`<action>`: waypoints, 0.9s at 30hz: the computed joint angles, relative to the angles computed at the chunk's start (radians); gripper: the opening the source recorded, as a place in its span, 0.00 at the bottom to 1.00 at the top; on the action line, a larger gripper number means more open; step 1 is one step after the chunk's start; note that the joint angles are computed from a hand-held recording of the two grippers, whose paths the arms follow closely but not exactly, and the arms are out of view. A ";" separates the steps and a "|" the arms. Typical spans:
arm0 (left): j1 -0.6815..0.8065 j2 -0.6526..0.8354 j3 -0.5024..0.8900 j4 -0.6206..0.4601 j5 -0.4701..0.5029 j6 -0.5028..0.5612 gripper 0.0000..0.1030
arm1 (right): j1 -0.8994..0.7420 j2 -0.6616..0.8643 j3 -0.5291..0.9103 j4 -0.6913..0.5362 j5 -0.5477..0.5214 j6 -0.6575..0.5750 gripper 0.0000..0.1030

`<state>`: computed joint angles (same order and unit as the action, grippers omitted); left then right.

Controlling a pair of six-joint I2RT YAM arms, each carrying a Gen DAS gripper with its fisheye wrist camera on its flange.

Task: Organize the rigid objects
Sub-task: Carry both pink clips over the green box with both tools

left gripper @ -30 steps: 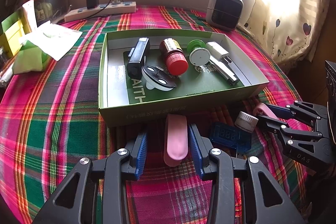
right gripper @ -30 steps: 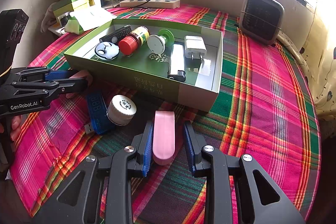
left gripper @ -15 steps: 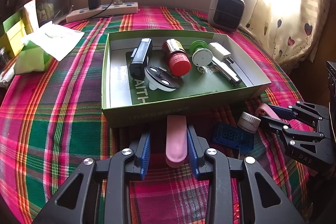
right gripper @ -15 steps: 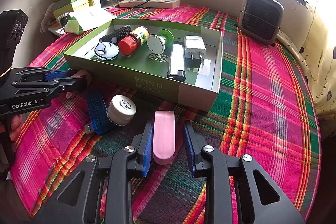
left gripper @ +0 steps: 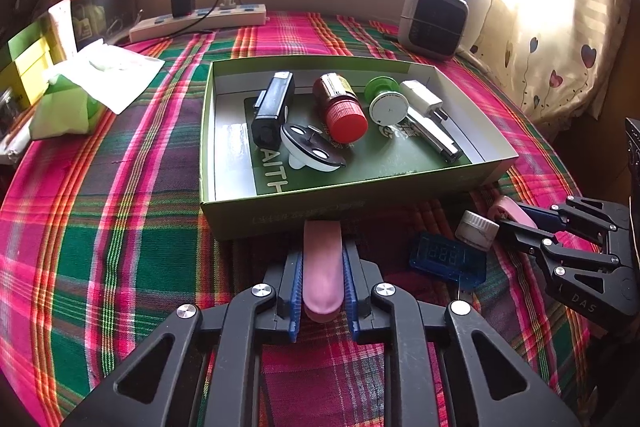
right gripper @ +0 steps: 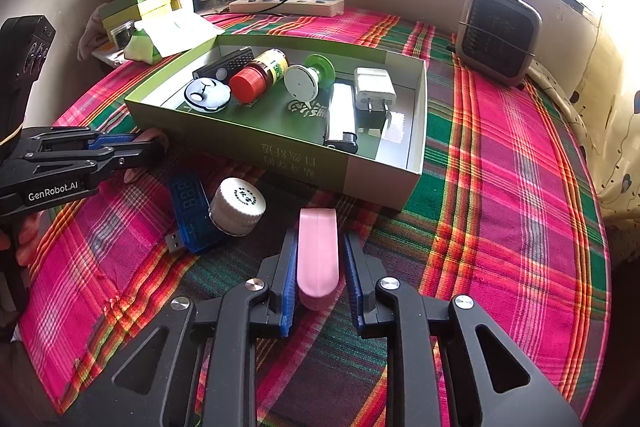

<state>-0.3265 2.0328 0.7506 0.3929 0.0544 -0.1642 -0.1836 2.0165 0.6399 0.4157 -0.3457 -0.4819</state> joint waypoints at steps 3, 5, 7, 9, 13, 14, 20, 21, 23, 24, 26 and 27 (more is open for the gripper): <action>-0.001 -0.001 -0.002 0.001 -0.001 -0.001 0.17 | 0.001 -0.002 -0.003 0.000 -0.002 0.004 0.18; -0.001 -0.004 -0.005 0.002 -0.002 -0.002 0.17 | 0.002 -0.003 -0.005 0.002 0.001 0.006 0.18; -0.001 -0.009 -0.013 0.007 -0.001 -0.002 0.17 | 0.002 -0.005 -0.009 0.004 0.001 0.007 0.18; -0.002 -0.015 -0.021 0.014 0.000 -0.001 0.17 | 0.002 -0.009 -0.014 0.003 -0.001 0.011 0.18; -0.006 -0.033 -0.038 0.020 0.003 0.001 0.17 | -0.001 -0.023 -0.029 0.006 -0.006 0.019 0.18; -0.007 -0.039 -0.042 0.020 0.002 0.002 0.17 | -0.001 -0.028 -0.034 0.008 -0.009 0.023 0.18; -0.011 -0.083 -0.068 0.019 -0.006 -0.001 0.17 | -0.010 -0.071 -0.057 0.014 -0.035 0.045 0.18; -0.012 -0.093 -0.071 0.017 -0.008 0.000 0.16 | -0.008 -0.078 -0.061 0.016 -0.036 0.048 0.18; -0.015 -0.114 -0.079 0.014 -0.015 0.003 0.17 | -0.006 -0.097 -0.070 0.020 -0.041 0.055 0.18; -0.016 -0.125 -0.082 0.013 -0.016 0.005 0.17 | -0.005 -0.108 -0.075 0.021 -0.043 0.059 0.18; -0.013 -0.145 -0.083 0.005 -0.015 0.008 0.17 | -0.004 -0.129 -0.083 0.022 -0.051 0.069 0.18; -0.013 -0.152 -0.084 0.005 -0.017 0.009 0.17 | -0.003 -0.138 -0.084 0.021 -0.054 0.073 0.18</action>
<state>-0.3396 1.8808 0.6668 0.3975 0.0375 -0.1555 -0.1870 1.8788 0.5561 0.4363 -0.3995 -0.4089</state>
